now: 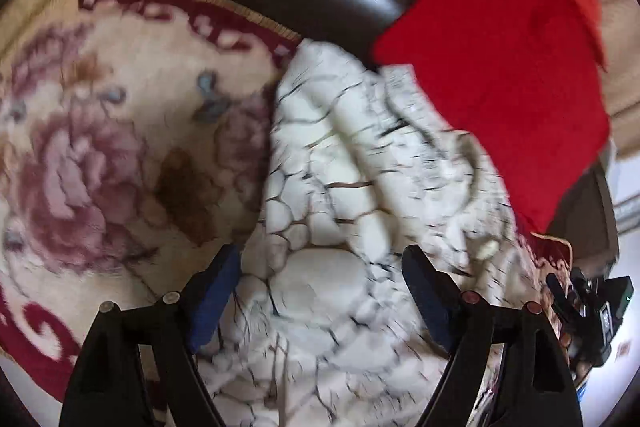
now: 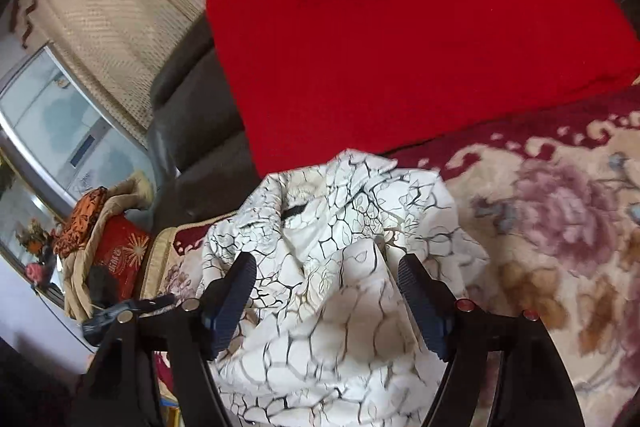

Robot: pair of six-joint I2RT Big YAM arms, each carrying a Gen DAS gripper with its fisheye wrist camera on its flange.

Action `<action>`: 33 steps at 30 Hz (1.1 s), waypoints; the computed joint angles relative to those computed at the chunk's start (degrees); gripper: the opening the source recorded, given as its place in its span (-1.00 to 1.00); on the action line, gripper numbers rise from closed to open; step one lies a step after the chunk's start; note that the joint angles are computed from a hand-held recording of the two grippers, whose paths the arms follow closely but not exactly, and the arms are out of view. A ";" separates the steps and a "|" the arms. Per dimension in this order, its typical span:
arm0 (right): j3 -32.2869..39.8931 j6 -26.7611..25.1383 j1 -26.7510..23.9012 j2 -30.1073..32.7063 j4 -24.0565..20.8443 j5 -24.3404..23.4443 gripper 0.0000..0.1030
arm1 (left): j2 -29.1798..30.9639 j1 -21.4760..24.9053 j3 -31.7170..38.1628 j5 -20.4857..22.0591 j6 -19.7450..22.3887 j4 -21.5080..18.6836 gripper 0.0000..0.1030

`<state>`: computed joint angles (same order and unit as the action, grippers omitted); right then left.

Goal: Fold large clothes

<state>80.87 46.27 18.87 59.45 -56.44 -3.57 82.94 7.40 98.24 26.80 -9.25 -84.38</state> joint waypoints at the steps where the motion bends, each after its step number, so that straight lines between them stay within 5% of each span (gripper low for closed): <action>1: 0.91 -0.54 -0.90 1.83 -0.71 -2.03 0.49 | 0.34 -0.37 -0.26 0.02 0.62 0.02 0.62; 5: 3.71 -1.65 -1.78 8.39 -6.24 -6.53 0.42 | 0.26 -4.72 -2.31 -6.83 4.91 1.57 0.55; 6: 4.59 -2.47 -1.43 9.99 -8.52 -6.82 0.04 | 0.10 -5.95 -2.51 -10.17 6.72 1.72 0.42; 8: 6.87 -5.62 0.33 12.78 -13.67 -4.30 -0.59 | -0.32 -6.74 -2.91 -12.22 8.64 1.80 -0.21; 9: 7.32 -6.79 1.42 12.99 -14.45 -2.01 -0.67 | -0.78 -6.48 -3.20 -12.04 9.22 2.13 -0.34; 11: 7.24 -8.18 3.25 11.73 -13.09 0.80 -0.81 | -1.77 -5.44 -3.54 -11.47 10.32 2.67 -0.68; 14: 6.93 -7.62 5.00 8.60 -8.93 3.29 -0.85 | -3.60 -3.39 -4.14 -10.21 9.90 3.68 -0.76; 20: 3.80 -9.73 10.54 0.97 4.34 13.28 -0.86 | -8.46 3.88 -7.09 -4.69 8.17 10.89 -0.80; 22: 3.56 -10.55 12.43 1.58 3.97 19.89 -0.85 | -10.59 4.93 -11.05 -7.95 9.62 14.77 -0.83; 24: 1.54 -8.06 10.57 2.18 -0.06 15.08 -0.85 | -8.58 5.04 -11.91 -7.89 11.28 11.50 -0.81; 26: -1.82 -3.86 8.91 1.45 -2.92 10.59 -0.84 | -8.78 6.22 -13.59 -7.11 12.28 10.62 -0.44; 28: -3.19 -2.27 9.03 0.42 -5.53 12.01 -0.79 | -9.48 7.75 -13.37 -7.37 10.26 10.79 -0.09; 31: -3.04 -0.12 8.20 -1.08 -5.58 12.68 -0.78 | -9.94 8.92 -10.14 -4.73 7.95 9.76 -0.06; 33: -2.63 -0.57 8.71 -2.34 -2.60 14.32 -0.78 | -11.00 7.54 -9.10 -4.58 6.46 11.32 0.17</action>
<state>78.24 45.70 27.59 57.12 -59.05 10.75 71.94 14.95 89.14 22.22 -2.79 -73.06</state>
